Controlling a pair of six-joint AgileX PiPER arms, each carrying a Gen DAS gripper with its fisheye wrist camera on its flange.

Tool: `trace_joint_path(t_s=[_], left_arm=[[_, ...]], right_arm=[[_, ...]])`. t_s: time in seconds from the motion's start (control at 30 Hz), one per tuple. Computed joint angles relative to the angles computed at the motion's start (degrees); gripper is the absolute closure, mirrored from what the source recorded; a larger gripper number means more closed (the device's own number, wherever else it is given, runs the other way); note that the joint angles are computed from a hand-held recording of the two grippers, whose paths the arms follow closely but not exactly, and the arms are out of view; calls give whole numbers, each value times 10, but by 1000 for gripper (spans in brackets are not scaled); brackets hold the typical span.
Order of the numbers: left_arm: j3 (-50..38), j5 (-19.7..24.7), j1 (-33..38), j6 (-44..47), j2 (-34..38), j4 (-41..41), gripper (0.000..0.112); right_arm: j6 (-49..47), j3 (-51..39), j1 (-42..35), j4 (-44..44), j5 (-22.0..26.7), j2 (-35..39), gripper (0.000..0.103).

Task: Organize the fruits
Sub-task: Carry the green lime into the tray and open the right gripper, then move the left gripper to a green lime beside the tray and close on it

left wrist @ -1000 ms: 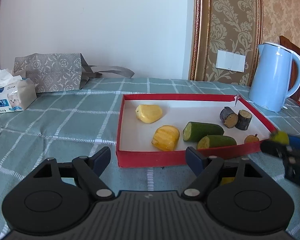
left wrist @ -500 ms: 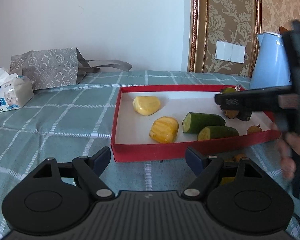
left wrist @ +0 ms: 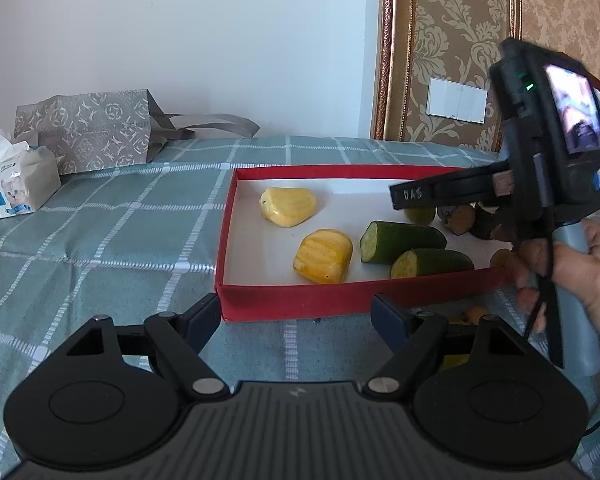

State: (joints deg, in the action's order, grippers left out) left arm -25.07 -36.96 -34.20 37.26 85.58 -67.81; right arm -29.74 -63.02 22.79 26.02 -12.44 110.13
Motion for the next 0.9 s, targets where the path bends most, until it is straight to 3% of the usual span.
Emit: trace_joint_path(t_s=[0.07,0.2,0.33,0.4,0.5,0.63,0.9], left_arm=[[1,1,2,-3,-1,3,30],[8,-5,6,-5,-10,5,30],[18,38,41,-47,-29,48,30],[20,41,39,-58,-25,56,30],[17,-1,-9,-28,-7,16,30],[11,-49,-74,-3,13,-35,30],[-11,-80,-117,9,43,-79,30]], right_arm=[[38,36,-1,-41,-28,-30,37],[102,137,-10,-92,-83,-126,36],[271,275,-47,-215,-116,-251,30],[255,347,-52,-198,-165,-288,30],[186,407,-47,-125,-235,-286,30],[298,401,-111,-238,-201,-267,29],[315,414,-119,-260,-218,-269,29]])
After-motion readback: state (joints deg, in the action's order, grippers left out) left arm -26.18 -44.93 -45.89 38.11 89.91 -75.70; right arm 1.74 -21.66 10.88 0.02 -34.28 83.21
